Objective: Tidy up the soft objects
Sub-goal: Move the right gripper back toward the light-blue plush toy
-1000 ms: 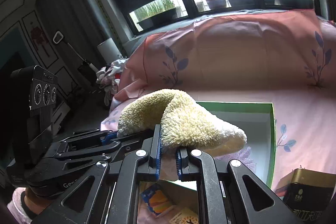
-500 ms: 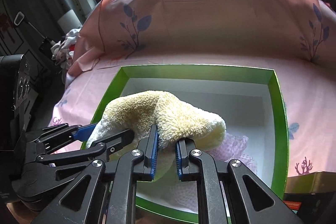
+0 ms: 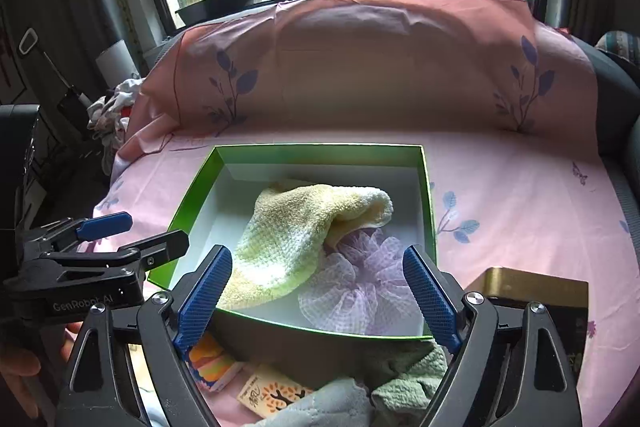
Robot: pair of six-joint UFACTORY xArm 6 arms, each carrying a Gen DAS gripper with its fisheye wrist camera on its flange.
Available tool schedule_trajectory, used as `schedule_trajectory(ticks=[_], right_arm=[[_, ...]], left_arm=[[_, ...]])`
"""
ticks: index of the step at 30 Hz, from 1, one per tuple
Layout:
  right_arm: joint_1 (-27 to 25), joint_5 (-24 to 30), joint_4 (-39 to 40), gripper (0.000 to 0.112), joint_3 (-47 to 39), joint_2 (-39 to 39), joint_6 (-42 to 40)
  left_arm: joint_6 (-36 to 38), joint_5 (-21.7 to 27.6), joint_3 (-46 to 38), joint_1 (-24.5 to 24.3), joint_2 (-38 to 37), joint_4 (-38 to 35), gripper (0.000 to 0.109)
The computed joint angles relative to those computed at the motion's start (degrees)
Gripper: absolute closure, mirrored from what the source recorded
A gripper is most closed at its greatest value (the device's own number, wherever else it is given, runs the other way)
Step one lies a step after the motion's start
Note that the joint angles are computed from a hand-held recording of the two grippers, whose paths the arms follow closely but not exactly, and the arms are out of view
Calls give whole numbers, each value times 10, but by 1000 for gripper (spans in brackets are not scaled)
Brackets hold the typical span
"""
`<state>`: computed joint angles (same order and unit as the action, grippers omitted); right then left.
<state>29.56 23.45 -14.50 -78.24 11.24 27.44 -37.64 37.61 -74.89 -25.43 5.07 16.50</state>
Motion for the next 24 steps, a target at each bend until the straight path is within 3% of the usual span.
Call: schedule_trajectory(ticks=[7, 18, 24], right_arm=[[6, -1, -90, 24, 126, -123, 108], [25, -2, -183, 24, 278, -266, 214], [32, -8, -189, 24, 332, -306, 243]], left_arm=[[-79, 2, 83, -49, -98, 107, 6], [-183, 24, 189, -118, -205, 160, 6], [-271, 28, 256, -142, -249, 207, 6]])
